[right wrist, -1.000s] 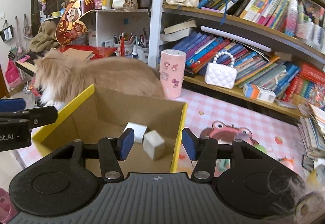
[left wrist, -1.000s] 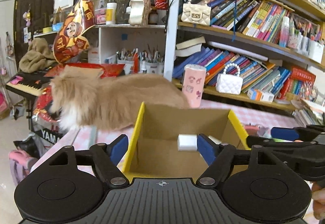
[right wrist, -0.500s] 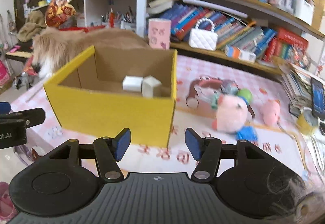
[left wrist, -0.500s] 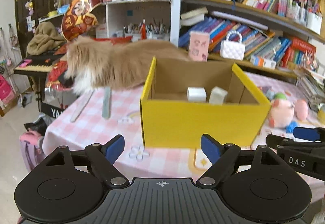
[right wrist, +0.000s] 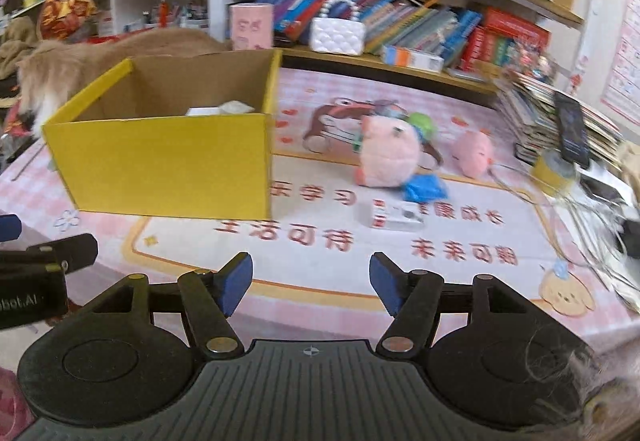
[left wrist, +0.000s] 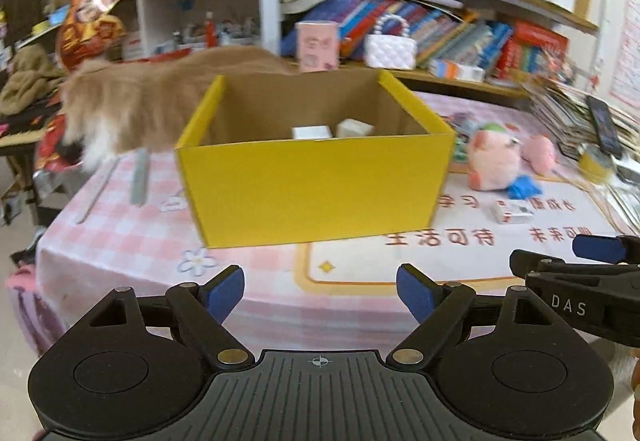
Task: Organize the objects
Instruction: 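Withdraw both tools from the box back toward the remaining items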
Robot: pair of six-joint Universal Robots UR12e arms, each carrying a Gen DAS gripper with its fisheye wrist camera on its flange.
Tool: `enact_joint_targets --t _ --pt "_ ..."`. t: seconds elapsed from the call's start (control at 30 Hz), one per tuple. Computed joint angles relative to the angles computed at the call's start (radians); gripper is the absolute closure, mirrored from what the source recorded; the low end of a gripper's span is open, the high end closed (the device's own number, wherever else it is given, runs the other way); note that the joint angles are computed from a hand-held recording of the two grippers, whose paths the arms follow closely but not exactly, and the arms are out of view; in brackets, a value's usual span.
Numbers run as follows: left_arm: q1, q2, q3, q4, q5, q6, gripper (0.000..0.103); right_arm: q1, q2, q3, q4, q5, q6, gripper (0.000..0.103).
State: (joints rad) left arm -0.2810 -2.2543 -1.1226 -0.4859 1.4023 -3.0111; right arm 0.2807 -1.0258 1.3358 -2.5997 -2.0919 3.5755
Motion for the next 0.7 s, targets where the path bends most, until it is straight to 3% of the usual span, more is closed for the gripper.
enact_joint_targets --t 0.27,0.7 --pt "-0.022 -0.024 0.043 -0.053 -0.058 0.055 0.017 -0.017 -0.04 0.047 0.063 -0.047 0.103 0.037" --pt "-0.09 -0.091 0.166 -0.164 -0.087 0.098 0.017 -0.082 -0.108 0.134 0.124 -0.062 0.163 0.037"
